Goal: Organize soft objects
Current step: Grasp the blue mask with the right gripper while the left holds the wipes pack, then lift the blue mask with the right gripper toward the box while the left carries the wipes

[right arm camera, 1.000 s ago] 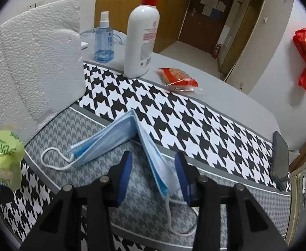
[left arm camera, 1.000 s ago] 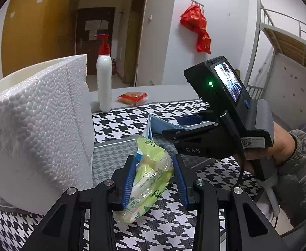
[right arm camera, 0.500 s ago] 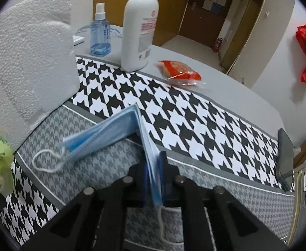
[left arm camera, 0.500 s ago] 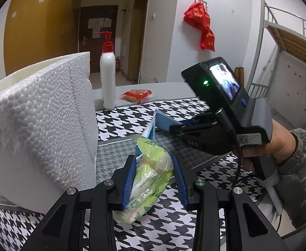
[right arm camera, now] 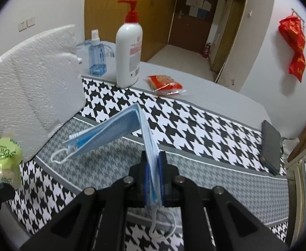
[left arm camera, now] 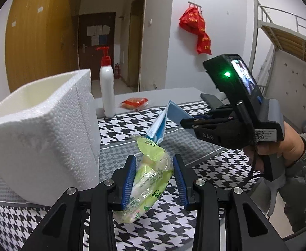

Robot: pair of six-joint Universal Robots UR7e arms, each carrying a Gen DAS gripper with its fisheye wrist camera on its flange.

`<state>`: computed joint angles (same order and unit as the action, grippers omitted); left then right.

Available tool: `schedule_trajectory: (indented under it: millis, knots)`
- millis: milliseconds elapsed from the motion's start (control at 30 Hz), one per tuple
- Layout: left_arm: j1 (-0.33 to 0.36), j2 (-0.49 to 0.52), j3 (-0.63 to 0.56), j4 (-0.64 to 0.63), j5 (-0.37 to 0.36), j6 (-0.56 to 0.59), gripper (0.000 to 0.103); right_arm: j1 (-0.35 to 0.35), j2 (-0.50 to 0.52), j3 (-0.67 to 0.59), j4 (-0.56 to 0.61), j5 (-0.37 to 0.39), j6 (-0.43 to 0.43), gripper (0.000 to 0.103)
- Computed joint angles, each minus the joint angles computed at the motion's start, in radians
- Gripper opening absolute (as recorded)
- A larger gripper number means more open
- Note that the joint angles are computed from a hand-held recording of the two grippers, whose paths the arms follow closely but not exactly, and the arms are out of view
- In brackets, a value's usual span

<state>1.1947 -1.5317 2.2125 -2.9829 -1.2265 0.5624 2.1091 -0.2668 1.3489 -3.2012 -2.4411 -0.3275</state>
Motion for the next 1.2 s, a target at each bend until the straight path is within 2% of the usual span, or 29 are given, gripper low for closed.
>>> schedule_trajectory:
  millis: [300, 733, 967, 1200]
  knots:
    - [-0.028, -0.072, 0.05, -0.01, 0.007, 0.016, 0.038, 0.043, -0.062, 0.133, -0.166, -0.02, -0.003, 0.011]
    - [-0.103, -0.179, 0.14, -0.028, 0.048, 0.035, 0.038, 0.102, -0.125, 0.298, -0.369, -0.052, 0.001, 0.011]
    - [-0.136, -0.218, 0.169, -0.021, 0.06, 0.04, 0.038, 0.14, -0.145, 0.392, -0.516, -0.066, 0.018, 0.011]
    - [-0.162, -0.233, 0.2, -0.084, 0.059, 0.066, 0.038, 0.17, -0.154, 0.461, -0.621, -0.09, 0.054, 0.011]
